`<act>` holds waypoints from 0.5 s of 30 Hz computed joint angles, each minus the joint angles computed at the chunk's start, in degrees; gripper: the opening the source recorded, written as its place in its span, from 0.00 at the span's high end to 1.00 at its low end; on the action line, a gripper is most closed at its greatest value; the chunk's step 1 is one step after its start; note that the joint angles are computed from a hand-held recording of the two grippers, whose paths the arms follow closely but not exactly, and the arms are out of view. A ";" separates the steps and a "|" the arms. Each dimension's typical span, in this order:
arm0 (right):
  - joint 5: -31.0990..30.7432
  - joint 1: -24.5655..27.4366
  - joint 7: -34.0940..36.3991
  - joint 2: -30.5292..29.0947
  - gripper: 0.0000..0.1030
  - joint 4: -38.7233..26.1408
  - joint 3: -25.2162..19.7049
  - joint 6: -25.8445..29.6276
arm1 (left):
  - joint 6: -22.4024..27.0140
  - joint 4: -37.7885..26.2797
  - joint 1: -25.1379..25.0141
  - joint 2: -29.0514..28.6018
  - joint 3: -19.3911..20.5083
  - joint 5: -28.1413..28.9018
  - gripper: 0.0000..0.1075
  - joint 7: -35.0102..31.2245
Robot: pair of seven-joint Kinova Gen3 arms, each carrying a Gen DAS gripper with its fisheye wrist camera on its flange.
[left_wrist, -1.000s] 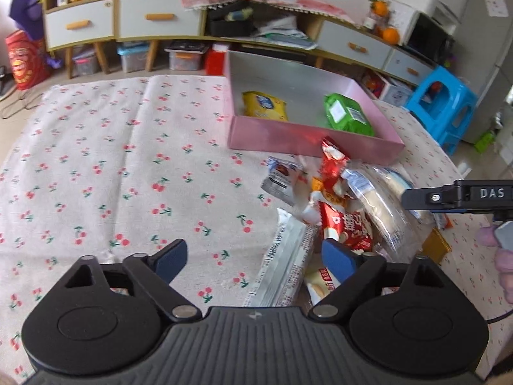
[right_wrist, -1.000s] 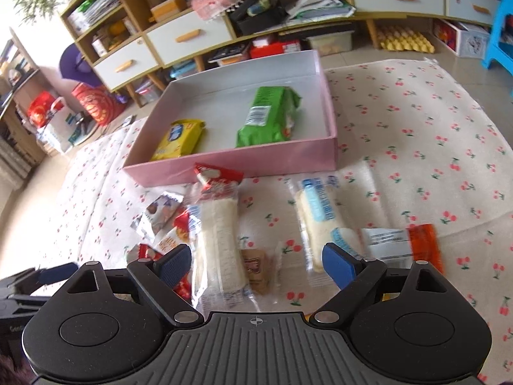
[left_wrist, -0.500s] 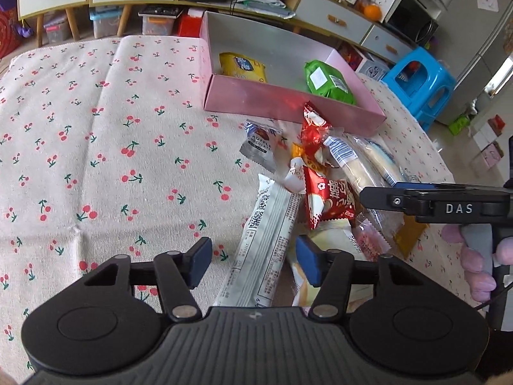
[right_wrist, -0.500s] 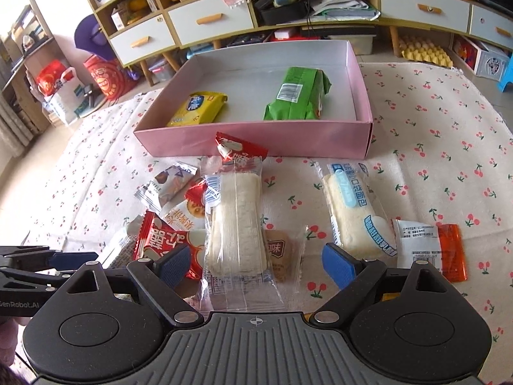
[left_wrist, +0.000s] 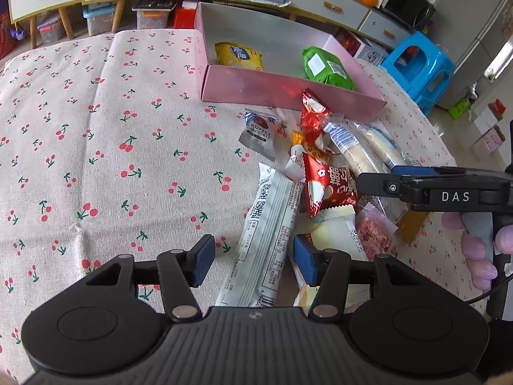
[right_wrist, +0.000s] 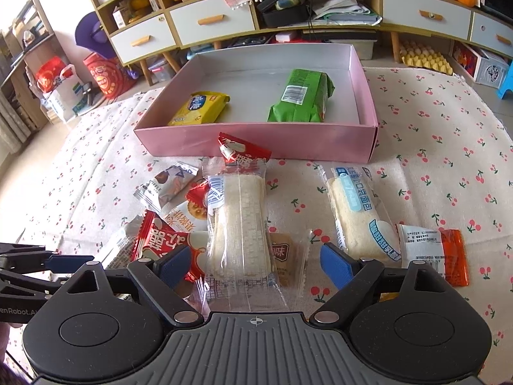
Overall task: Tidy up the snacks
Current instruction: 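Grasp the white wrapped bar with left tool while right tool grasps white bread roll, then lower white bar into pink box with left tool while right tool drops bread roll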
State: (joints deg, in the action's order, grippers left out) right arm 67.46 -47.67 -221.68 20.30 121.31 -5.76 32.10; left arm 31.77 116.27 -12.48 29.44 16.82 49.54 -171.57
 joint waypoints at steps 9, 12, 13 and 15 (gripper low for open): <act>0.64 0.67 -0.62 -0.19 0.32 0.56 0.01 -0.86 | -0.96 0.05 1.19 -0.72 -0.58 -1.97 0.58 1.45; 0.40 0.65 0.03 -0.15 0.37 0.36 -0.11 -0.56 | 0.02 -0.37 1.01 -0.49 -0.58 -2.63 0.67 2.53; -0.06 0.52 0.74 -0.06 0.41 0.11 -0.22 0.03 | -0.12 -0.35 1.13 -0.58 -0.58 -2.61 0.68 2.93; -1.15 0.28 1.96 0.11 0.51 -0.37 -0.37 1.21 | -0.85 -0.05 1.24 -0.80 -0.35 -2.52 0.69 3.01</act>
